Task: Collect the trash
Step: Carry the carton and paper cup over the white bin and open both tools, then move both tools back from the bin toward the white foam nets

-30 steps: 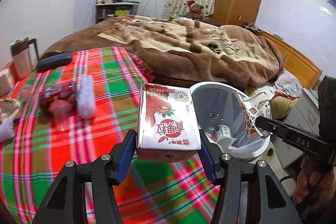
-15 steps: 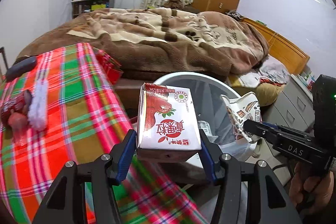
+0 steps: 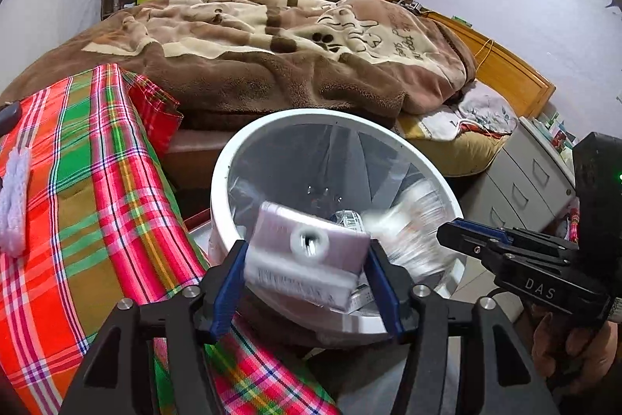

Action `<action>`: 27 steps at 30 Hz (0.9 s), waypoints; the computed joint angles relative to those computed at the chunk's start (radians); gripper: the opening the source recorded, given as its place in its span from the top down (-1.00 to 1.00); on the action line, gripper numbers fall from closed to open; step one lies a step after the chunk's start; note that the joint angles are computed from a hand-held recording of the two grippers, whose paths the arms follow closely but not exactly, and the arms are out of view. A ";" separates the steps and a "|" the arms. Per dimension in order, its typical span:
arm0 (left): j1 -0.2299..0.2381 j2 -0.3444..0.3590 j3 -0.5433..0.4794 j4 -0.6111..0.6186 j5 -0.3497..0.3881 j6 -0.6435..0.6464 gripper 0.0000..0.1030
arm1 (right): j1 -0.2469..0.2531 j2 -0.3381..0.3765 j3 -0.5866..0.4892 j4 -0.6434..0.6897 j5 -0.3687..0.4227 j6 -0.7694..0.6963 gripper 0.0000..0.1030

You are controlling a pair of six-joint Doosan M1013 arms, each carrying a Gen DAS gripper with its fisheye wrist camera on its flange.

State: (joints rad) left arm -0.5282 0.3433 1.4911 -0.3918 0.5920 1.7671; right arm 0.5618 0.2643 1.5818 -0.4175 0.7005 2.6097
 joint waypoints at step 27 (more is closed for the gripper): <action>0.037 -0.142 0.153 0.201 -0.121 -0.262 -0.26 | 0.042 -0.013 -0.002 -0.008 -0.132 -0.029 0.04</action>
